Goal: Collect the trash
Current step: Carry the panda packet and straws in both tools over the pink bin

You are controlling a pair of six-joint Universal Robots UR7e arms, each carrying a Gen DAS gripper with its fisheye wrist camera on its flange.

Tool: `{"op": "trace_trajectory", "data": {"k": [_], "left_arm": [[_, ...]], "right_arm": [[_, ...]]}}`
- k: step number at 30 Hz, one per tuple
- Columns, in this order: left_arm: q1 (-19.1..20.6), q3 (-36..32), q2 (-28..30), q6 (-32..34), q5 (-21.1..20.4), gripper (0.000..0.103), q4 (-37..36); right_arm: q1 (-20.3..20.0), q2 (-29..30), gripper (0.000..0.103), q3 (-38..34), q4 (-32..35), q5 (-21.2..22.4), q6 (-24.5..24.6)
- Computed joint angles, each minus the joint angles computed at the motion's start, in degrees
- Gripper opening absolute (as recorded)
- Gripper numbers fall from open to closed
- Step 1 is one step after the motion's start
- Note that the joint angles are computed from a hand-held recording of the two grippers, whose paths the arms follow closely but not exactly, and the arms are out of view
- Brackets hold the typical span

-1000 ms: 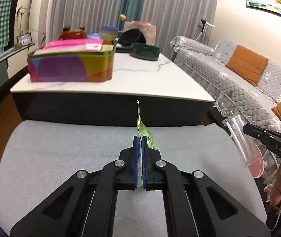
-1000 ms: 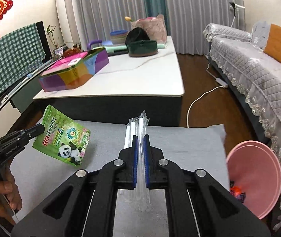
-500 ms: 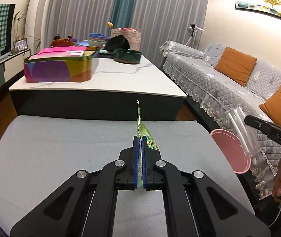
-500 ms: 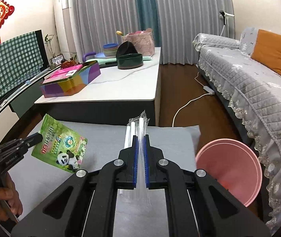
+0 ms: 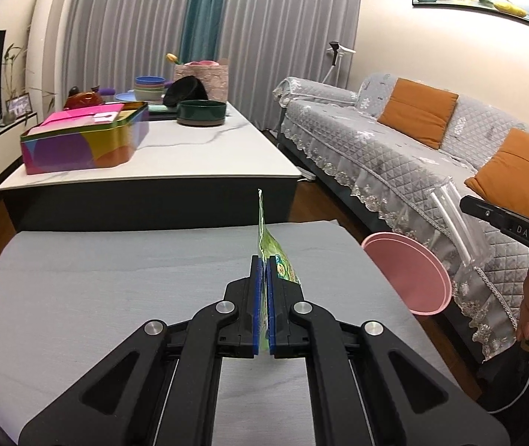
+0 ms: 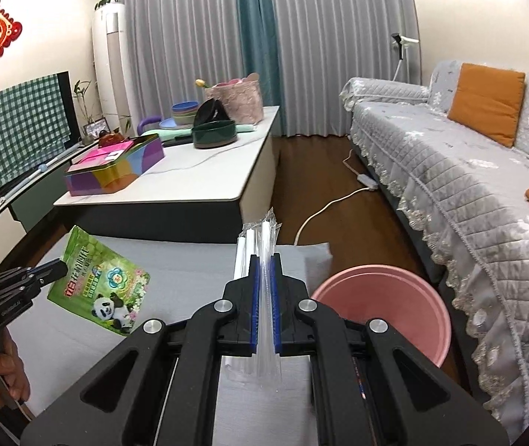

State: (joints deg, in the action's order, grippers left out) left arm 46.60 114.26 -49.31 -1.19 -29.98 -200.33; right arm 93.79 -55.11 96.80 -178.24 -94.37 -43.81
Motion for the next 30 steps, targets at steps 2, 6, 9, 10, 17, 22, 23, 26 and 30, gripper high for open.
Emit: {"op": "trace_trajectory", "data": {"k": [2,6,9,10,17,22,23,26,30], "left_arm": [[-0.24,-0.78,0.84,0.38,-0.27,0.003,-0.04],[-0.45,-2.35,2.37,0.69,-1.23,0.003,0.28],[-0.55,-3.84,3.76,0.89,-2.05,0.003,0.73],[-0.53,-4.31,4.18,1.08,-2.26,0.003,0.81],[-0.33,-7.56,7.00,1.70,-3.89,0.003,2.83],[-0.04,-10.55,8.79,1.93,-4.32,0.003,4.61],[0.00,-11.14,9.09,2.03,-4.36,0.003,4.96],[0.20,-13.98,10.53,2.81,-4.65,0.003,6.27],[0.53,-17.64,12.31,4.15,-5.60,0.003,7.55]], "right_arm": [[-0.63,-0.67,0.006,-0.19,-0.08,0.44,-1.02],[-1.49,-1.10,0.006,-1.39,0.14,0.83,-2.55],[-2.04,-0.98,0.006,-2.44,-0.34,1.21,-3.77],[-2.36,-1.00,0.006,-2.62,-0.66,1.59,-3.80],[-5.14,-0.40,0.006,-3.97,-0.74,2.82,-2.05],[-6.48,0.43,0.006,-6.24,0.05,3.05,-0.41],[-6.64,0.56,0.006,-6.67,0.33,2.94,-0.05],[-7.16,0.93,0.006,-8.24,1.24,2.82,1.67],[-7.49,1.37,0.006,-9.28,0.92,3.22,2.09]]}}
